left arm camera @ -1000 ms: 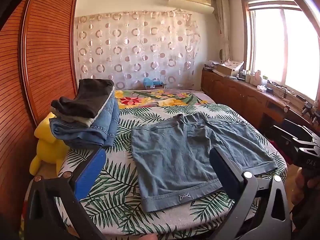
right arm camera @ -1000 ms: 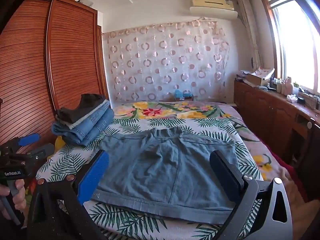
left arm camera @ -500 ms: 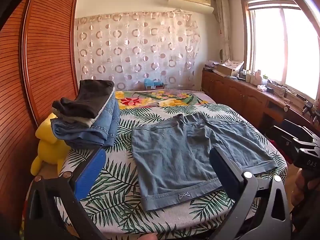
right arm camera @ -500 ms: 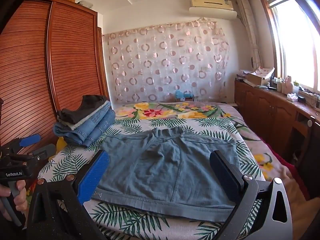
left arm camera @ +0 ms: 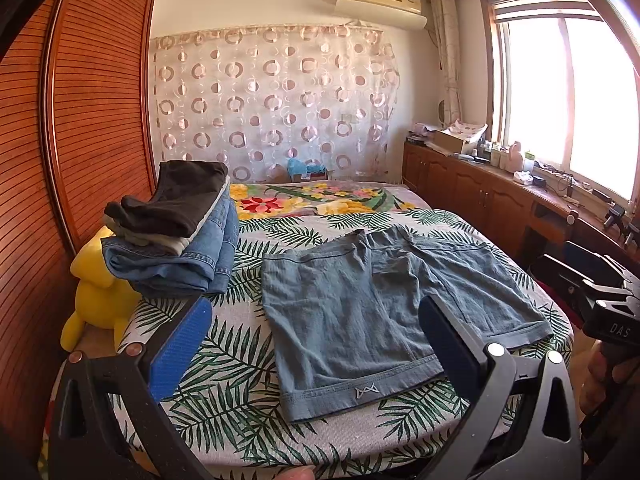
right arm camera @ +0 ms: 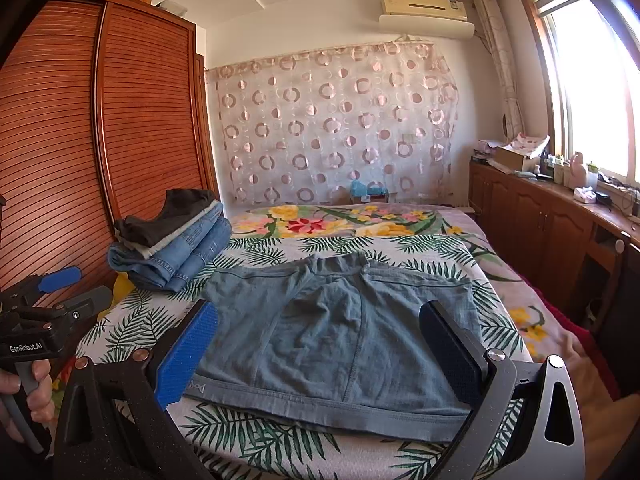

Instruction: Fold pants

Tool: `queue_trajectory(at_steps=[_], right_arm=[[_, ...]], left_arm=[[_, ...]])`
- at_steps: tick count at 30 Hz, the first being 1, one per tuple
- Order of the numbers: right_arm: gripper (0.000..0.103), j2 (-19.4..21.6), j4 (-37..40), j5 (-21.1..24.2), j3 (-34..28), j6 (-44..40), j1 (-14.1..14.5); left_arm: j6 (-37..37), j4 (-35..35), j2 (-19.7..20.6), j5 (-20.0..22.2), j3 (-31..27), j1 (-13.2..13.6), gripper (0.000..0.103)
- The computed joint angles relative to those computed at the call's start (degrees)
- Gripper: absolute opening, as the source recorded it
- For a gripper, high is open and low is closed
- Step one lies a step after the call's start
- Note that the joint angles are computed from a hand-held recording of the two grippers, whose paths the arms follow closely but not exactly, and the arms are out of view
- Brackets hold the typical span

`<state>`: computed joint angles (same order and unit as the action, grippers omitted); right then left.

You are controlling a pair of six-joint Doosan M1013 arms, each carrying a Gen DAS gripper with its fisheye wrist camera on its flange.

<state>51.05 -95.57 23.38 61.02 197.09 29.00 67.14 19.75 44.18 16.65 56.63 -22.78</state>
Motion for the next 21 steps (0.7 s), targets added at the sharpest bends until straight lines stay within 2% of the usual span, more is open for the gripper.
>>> queue_trajectory(at_steps=[21], right_arm=[[0.101, -0.01, 0.11, 0.02, 0.02, 0.10, 0.21]], left_arm=[[-0.82, 0.87, -0.06, -0.26, 0.22, -0.08, 0.103]])
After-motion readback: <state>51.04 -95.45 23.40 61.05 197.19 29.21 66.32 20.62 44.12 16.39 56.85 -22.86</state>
